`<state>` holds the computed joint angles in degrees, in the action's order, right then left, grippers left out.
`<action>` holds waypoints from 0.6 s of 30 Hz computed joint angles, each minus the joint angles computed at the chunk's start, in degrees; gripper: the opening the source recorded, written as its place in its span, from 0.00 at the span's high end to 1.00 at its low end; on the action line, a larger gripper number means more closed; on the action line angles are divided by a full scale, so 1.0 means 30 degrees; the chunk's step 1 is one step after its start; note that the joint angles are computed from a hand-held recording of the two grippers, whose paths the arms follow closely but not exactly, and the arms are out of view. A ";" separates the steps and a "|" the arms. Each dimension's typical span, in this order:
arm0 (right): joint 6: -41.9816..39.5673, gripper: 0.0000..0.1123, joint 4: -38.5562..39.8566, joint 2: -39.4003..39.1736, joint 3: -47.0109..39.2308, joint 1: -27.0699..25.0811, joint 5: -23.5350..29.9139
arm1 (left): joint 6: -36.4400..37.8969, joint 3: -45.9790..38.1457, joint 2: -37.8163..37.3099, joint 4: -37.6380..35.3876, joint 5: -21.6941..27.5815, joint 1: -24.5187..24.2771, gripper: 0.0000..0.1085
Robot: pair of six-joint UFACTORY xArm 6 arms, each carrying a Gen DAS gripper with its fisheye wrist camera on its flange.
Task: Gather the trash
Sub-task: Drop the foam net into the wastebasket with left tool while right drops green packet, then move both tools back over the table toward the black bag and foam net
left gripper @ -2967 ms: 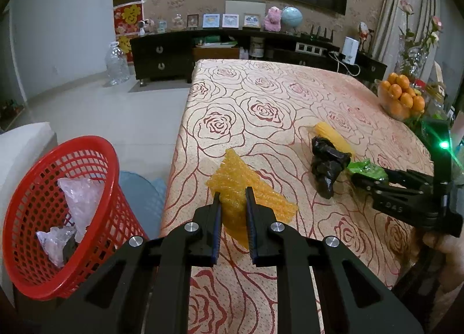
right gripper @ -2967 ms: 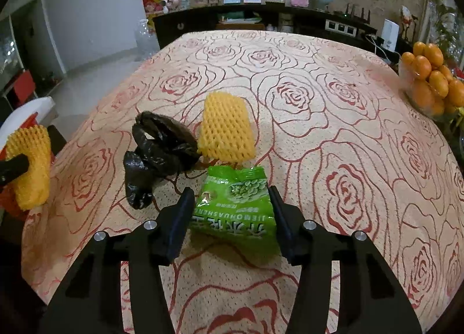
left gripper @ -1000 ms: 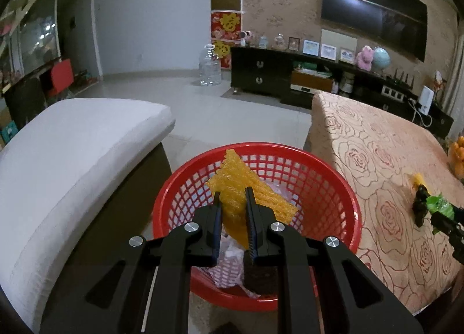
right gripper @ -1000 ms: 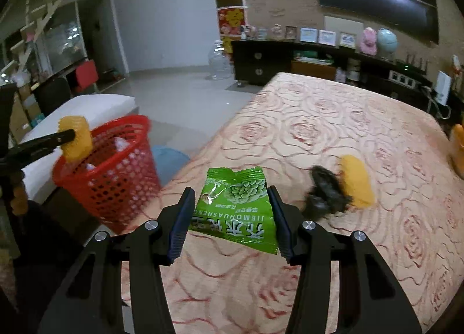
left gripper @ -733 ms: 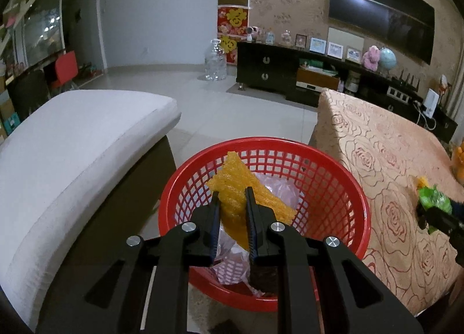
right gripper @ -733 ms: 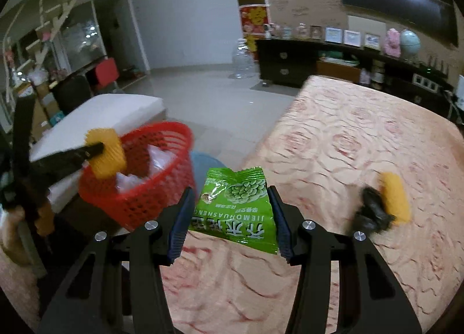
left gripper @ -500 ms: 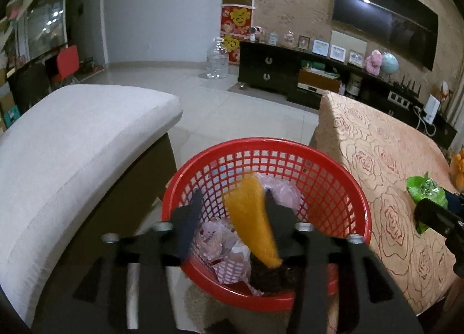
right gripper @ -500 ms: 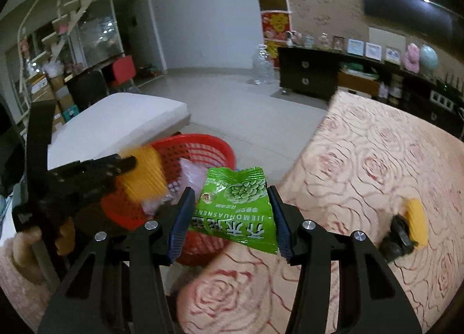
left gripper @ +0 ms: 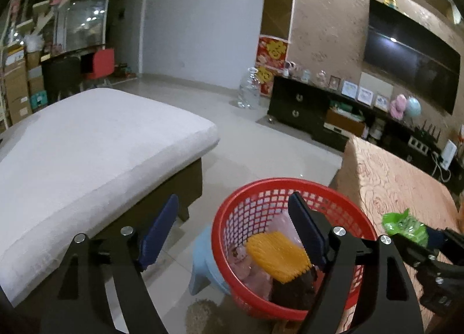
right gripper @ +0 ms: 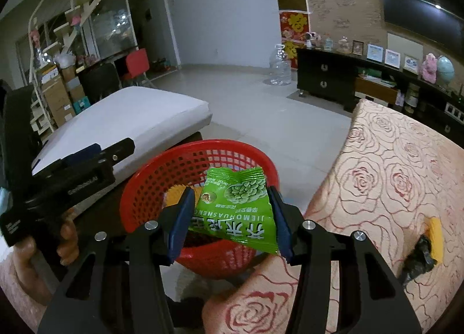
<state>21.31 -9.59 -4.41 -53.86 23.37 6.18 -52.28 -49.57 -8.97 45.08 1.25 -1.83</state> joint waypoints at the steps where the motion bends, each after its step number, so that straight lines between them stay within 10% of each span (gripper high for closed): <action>1: -0.0567 0.56 0.0747 0.0316 -0.0300 0.0138 0.0048 | -0.0169 0.0004 -0.0042 0.0121 0.0024 0.0054 0.31; 18: -0.4423 0.38 0.5843 0.2378 -0.1965 0.1020 0.0371 | 0.2805 0.0549 -0.0123 -0.3360 -0.0381 0.0111 0.30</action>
